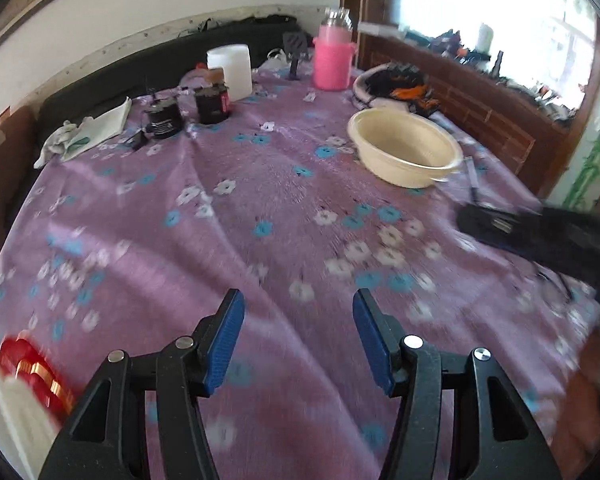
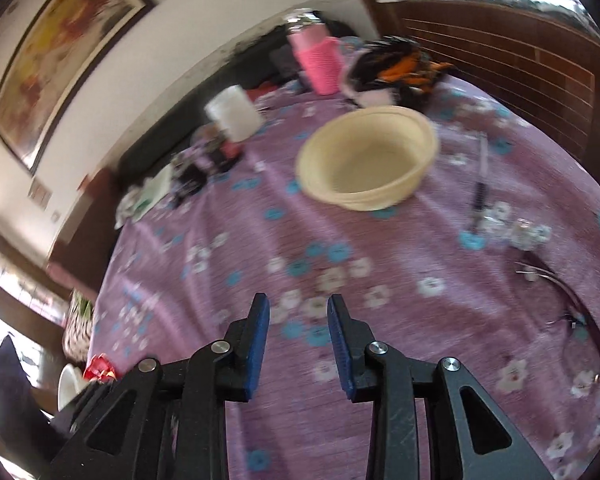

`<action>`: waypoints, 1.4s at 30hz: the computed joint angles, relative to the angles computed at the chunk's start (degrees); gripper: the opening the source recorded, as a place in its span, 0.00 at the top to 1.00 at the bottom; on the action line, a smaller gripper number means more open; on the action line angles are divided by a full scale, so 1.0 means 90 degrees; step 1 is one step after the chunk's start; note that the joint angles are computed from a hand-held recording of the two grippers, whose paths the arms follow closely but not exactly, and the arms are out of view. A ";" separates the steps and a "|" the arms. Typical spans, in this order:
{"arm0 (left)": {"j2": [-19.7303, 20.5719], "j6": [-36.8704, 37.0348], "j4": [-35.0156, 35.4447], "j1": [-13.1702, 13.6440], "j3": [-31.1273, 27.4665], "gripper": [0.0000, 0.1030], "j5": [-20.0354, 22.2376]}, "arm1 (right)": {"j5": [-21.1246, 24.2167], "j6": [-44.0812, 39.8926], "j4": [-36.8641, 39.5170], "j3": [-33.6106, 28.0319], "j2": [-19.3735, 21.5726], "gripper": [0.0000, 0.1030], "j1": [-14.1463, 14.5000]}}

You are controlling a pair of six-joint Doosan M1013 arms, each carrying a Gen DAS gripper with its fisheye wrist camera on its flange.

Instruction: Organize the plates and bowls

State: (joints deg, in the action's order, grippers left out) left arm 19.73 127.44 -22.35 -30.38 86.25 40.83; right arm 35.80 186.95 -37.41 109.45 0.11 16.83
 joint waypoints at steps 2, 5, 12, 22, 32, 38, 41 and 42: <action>0.0264 -0.0226 0.0203 -0.0097 -0.0253 0.46 0.0013 | 0.0031 0.0027 0.0087 0.0059 -0.0038 0.69 -0.0081; 0.0517 -0.0733 0.0687 -0.0184 -0.0372 0.46 -0.0260 | 0.0178 0.0043 0.0154 0.0099 -0.0075 0.69 -0.0194; 0.0630 -0.0851 0.0842 -0.0113 -0.0338 0.31 -0.0489 | 0.0552 0.0339 0.0254 -0.0070 -0.0097 0.66 -0.0716; 0.0650 -0.1120 0.0929 -0.0081 -0.0396 0.28 -0.0366 | 0.0445 -0.1145 0.0471 -0.1102 0.0877 0.53 -0.1100; 0.0610 -0.1157 0.0823 -0.0048 -0.0381 0.28 -0.0380 | 0.1947 -0.2394 -0.0409 -0.1691 0.1642 0.45 -0.0788; 0.0615 -0.1273 0.0627 0.0057 -0.0444 0.28 -0.0368 | 0.2045 -0.2692 -0.0152 -0.1701 0.1706 0.94 -0.0860; 0.0601 -0.1311 0.0479 0.0112 -0.0464 0.28 -0.0402 | 0.1714 -0.2836 -0.0028 -0.1595 0.1610 0.96 -0.0890; 0.0606 -0.1338 0.0465 0.0125 -0.0481 0.28 -0.0406 | 0.1538 -0.2963 0.0021 -0.1560 0.1566 0.97 -0.0881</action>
